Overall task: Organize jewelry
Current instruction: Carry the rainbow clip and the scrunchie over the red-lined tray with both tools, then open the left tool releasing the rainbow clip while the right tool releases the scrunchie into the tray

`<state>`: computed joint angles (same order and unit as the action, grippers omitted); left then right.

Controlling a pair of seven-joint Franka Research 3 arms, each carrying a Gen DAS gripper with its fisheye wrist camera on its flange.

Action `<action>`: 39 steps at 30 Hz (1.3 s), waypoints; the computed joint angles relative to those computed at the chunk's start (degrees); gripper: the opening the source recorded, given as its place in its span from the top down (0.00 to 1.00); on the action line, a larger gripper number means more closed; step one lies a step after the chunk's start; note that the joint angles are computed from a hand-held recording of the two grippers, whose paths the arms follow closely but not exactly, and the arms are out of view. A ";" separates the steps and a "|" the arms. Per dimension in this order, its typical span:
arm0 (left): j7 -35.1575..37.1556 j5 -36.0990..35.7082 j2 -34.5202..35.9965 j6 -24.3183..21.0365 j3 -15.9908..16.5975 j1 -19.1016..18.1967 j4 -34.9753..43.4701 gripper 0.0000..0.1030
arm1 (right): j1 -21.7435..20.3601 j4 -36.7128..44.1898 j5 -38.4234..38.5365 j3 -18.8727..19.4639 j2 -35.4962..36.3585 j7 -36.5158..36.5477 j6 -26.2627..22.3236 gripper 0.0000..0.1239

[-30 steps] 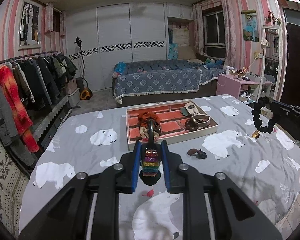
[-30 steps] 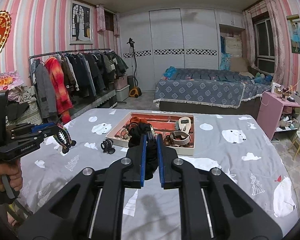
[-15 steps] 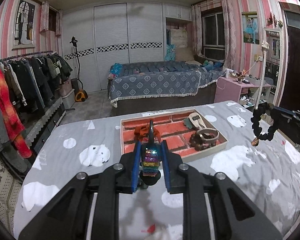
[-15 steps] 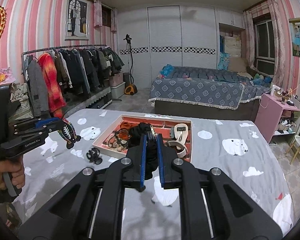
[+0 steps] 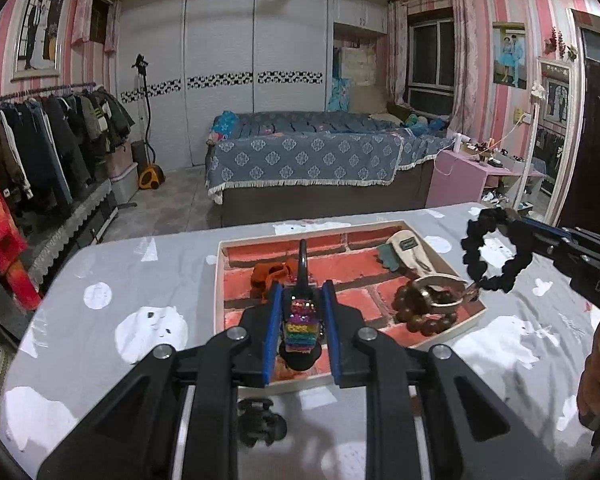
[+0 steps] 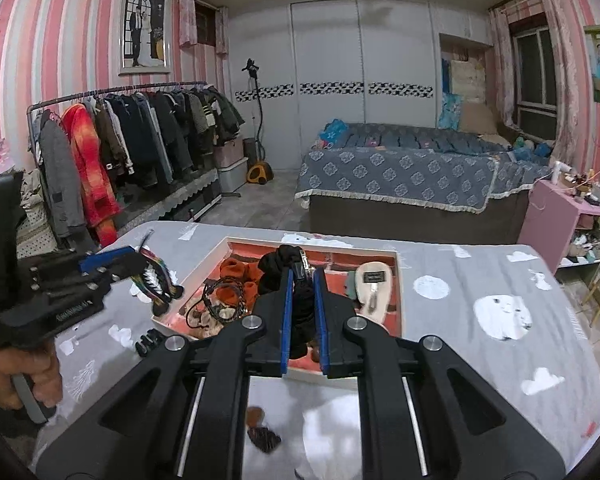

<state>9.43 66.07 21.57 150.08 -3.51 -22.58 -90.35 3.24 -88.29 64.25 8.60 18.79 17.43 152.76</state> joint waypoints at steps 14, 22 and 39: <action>2.94 -5.33 10.25 6.82 4.78 -0.03 7.12 0.80 | 2.21 14.82 -18.07 0.76 16.68 16.86 0.70 0.91; 4.35 -8.13 10.48 8.82 5.88 0.01 5.56 0.79 | 2.49 15.24 -25.87 1.15 19.03 22.72 3.55 0.90; -9.47 4.36 2.99 7.08 6.14 -0.76 -0.51 0.29 | -3.89 7.87 -17.36 8.44 12.85 14.54 9.99 0.60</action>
<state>-0.04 70.43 24.56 157.16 2.63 -23.34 -90.87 -0.66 -80.42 46.89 17.04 31.64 31.97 162.75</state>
